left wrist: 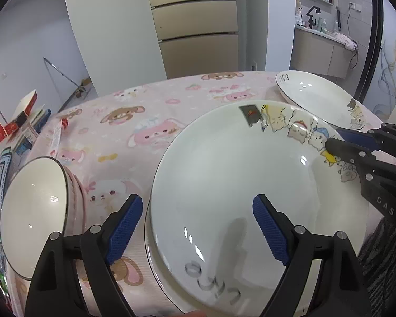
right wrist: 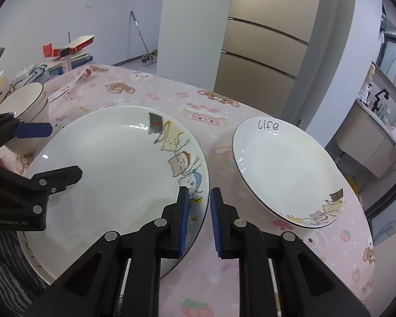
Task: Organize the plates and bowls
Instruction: 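Lower the cartoon plate onto the 'life' plate and open both grippers, then raise both tools away from the plate stack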
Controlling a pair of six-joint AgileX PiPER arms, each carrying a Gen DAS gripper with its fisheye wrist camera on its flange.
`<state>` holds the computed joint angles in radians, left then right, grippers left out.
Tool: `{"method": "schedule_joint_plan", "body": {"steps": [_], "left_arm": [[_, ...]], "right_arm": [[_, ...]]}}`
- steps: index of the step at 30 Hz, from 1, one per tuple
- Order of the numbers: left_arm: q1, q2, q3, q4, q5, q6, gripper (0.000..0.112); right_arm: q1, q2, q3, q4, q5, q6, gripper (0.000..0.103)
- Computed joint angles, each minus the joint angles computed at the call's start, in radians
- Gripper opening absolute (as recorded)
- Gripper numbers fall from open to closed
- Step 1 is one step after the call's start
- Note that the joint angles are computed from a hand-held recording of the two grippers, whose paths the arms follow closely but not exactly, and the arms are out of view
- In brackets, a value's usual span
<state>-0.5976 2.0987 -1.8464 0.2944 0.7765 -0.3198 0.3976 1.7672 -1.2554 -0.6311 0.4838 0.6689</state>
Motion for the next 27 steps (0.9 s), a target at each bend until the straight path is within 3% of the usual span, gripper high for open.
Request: {"method": "schedule_joint_plan", "body": {"steps": [7, 18, 19, 21, 22, 23, 27], "left_arm": [[0.012, 0.003, -0.004, -0.029, -0.005, 0.012, 0.088], [-0.002, -0.036, 0.055, 0.015, -0.078, -0.009, 0.089], [-0.006, -0.046, 0.069, 0.027, -0.094, -0.018, 0.090], [-0.010, -0.065, 0.094, 0.043, -0.126, -0.032, 0.099], [-0.011, -0.076, 0.110, 0.058, -0.148, -0.049, 0.103], [-0.012, -0.089, 0.128, 0.073, -0.171, -0.066, 0.103], [-0.008, -0.130, 0.177, 0.091, -0.241, -0.100, 0.103]], "right_arm": [[0.003, 0.006, -0.003, 0.039, 0.002, -0.056, 0.015], [-0.014, -0.035, 0.049, -0.166, -0.026, 0.171, 0.016], [-0.011, -0.038, 0.054, -0.207, -0.026, 0.214, 0.021], [0.000, -0.062, 0.085, -0.359, -0.036, 0.367, 0.042], [0.005, -0.077, 0.107, -0.453, -0.045, 0.462, 0.058], [0.010, -0.092, 0.127, -0.550, -0.049, 0.561, 0.066], [0.029, -0.132, 0.163, -0.747, -0.024, 0.772, 0.067]]}}
